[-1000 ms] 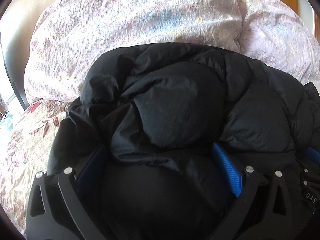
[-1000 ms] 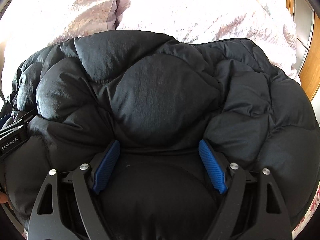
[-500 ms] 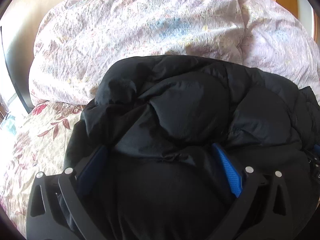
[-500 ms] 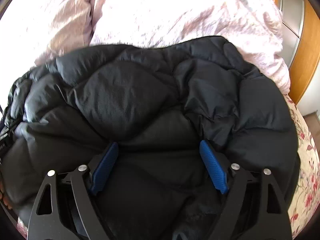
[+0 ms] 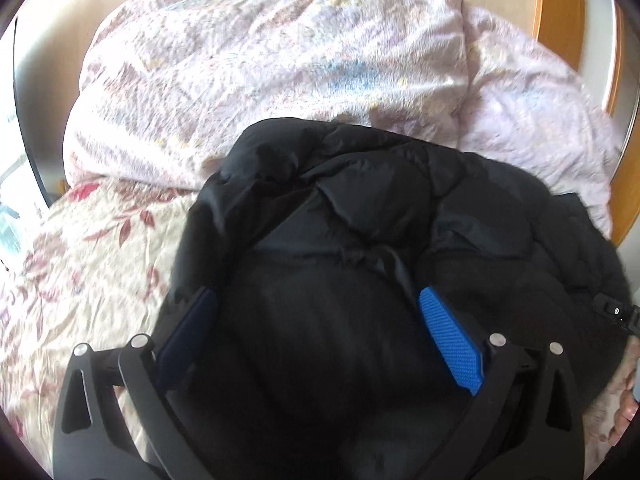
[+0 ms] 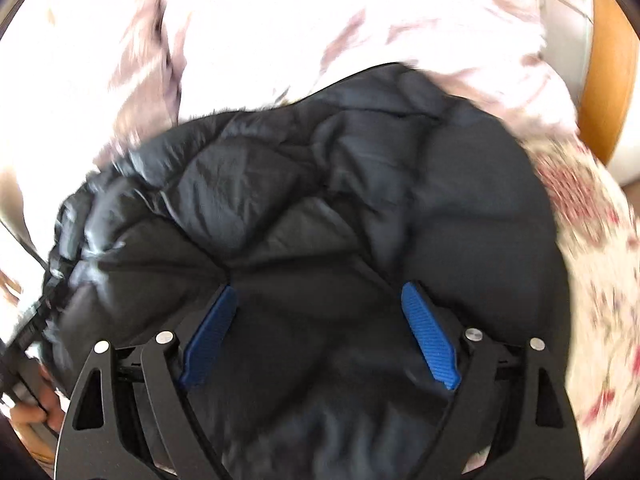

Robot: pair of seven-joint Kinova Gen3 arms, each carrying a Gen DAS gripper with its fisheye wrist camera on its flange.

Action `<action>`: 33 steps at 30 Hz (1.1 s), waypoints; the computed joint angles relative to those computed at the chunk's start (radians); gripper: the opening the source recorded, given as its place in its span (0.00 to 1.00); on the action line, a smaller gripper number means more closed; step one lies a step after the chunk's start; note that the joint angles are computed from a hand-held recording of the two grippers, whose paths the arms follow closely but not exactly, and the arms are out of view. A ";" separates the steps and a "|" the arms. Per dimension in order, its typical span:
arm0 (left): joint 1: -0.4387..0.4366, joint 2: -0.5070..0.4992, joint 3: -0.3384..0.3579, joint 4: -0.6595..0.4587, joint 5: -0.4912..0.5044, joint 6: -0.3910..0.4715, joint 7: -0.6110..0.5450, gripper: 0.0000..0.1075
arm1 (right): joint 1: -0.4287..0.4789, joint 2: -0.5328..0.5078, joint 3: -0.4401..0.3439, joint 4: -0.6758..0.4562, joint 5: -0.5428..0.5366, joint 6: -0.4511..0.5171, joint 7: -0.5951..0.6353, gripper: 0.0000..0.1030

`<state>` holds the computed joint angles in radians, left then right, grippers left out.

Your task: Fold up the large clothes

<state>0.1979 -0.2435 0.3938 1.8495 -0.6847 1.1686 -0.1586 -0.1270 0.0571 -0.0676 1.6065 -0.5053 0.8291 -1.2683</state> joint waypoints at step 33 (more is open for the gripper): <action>-0.416 -0.677 -0.032 0.423 0.773 -0.438 0.195 0.38 | 0.408 0.133 0.103 0.208 -0.678 0.325 0.197 0.47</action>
